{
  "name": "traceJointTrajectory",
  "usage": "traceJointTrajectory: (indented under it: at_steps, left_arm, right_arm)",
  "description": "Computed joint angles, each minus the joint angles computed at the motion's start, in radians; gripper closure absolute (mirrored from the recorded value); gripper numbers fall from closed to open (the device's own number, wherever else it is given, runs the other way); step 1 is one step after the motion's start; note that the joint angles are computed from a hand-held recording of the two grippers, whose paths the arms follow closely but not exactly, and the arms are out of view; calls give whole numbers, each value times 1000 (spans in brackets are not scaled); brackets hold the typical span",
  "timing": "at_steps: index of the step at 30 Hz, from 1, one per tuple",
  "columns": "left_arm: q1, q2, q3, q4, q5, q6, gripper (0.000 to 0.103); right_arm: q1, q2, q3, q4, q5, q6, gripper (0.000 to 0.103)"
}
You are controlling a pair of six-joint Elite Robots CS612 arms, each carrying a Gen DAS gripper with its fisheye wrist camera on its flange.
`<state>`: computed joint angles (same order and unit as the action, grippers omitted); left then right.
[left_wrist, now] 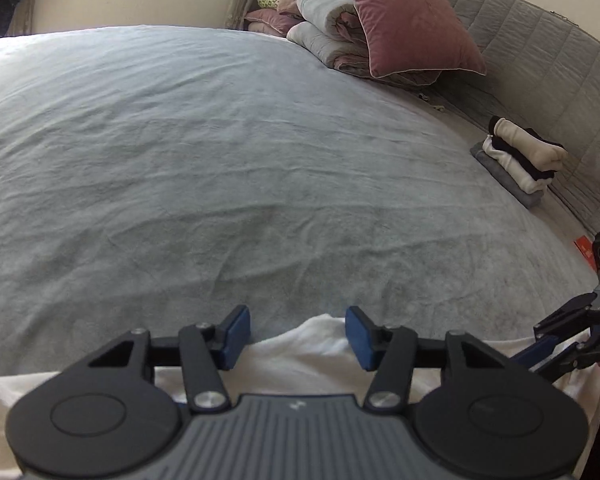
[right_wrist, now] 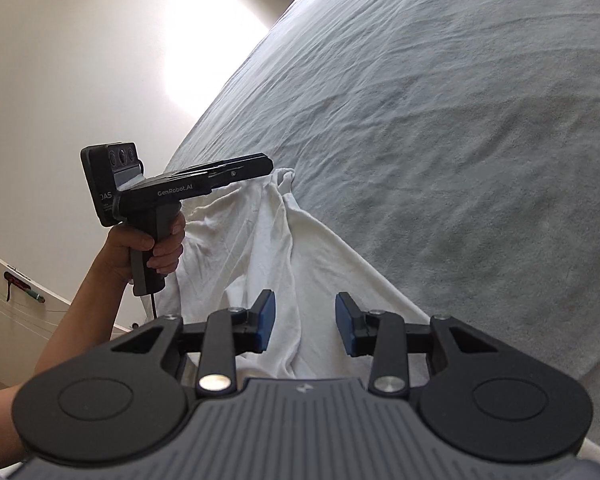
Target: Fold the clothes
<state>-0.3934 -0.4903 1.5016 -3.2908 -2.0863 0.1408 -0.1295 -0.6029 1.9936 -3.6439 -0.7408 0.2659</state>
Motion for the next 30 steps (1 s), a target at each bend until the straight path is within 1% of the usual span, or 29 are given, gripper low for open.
traceJointTrajectory:
  at_steps: [2, 4, 5, 6, 8, 9, 10, 11, 12, 13, 14, 15, 17, 19, 21, 23, 25, 26, 28, 29, 30]
  left_arm:
    - [11, 12, -18, 17, -52, -11, 57]
    - [19, 22, -36, 49, -108, -18, 74]
    - [22, 25, -43, 70, -132, -13, 76]
    - [20, 25, -42, 79, -136, 2, 78]
    - [14, 26, -37, 67, -129, 5, 83]
    - [12, 29, -39, 65, -129, -32, 91]
    - [13, 33, -42, 58, -131, -69, 94]
    - [13, 38, -43, 35, -136, -115, 96]
    - [14, 43, -39, -1, -133, -154, 97]
    - [14, 47, -36, -36, -128, -192, 97]
    - [13, 52, -33, -71, -123, -230, 97]
    - [13, 54, -27, -102, -118, -253, 98]
    - [11, 57, -11, -191, -91, -301, 98]
    - [9, 61, -2, -261, -71, -343, 98]
    - [7, 64, 1, -300, -53, -367, 98]
    - [0, 61, 8, -298, -22, -354, 98]
    - [-14, 57, 16, -280, 35, -324, 98]
    - [-20, 56, 20, -271, 63, -297, 98]
    - [-33, 54, 29, -272, 114, -253, 97]
    - [-40, 53, 33, -279, 137, -236, 96]
    - [-44, 47, 40, -277, 156, -223, 93]
  right_arm:
    - [5, 4, -12, 17, 9, -1, 66]
    - [6, 10, -23, 23, 29, 12, 67]
    - [7, 14, -28, 25, 39, 21, 67]
    - [8, 17, -32, 26, 45, 27, 69]
    - [13, 21, -39, 29, 51, 34, 71]
    - [15, 24, -43, 29, 53, 38, 73]
    - [18, 27, -47, 26, 53, 44, 77]
    - [20, 30, -49, 20, 52, 55, 79]
    - [20, 33, -51, 14, 51, 70, 85]
    - [20, 37, -54, 8, 51, 90, 95]
    - [19, 40, -55, 0, 50, 110, 100]
    - [18, 44, -55, -13, 50, 131, 100]
    - [16, 47, -49, -60, 39, 171, 101]
    - [14, 46, -39, -115, 17, 205, 101]
    - [11, 38, -28, -165, -18, 225, 101]
    - [12, 24, -19, -166, -58, 212, 101]
    - [22, 2, -11, -112, -127, 156, 101]
    - [28, -6, -9, -84, -154, 127, 101]
    - [38, -14, -8, -37, -190, 82, 101]
    - [41, -14, -7, -34, -201, 69, 101]
    - [44, -15, -6, -37, -212, 56, 101]
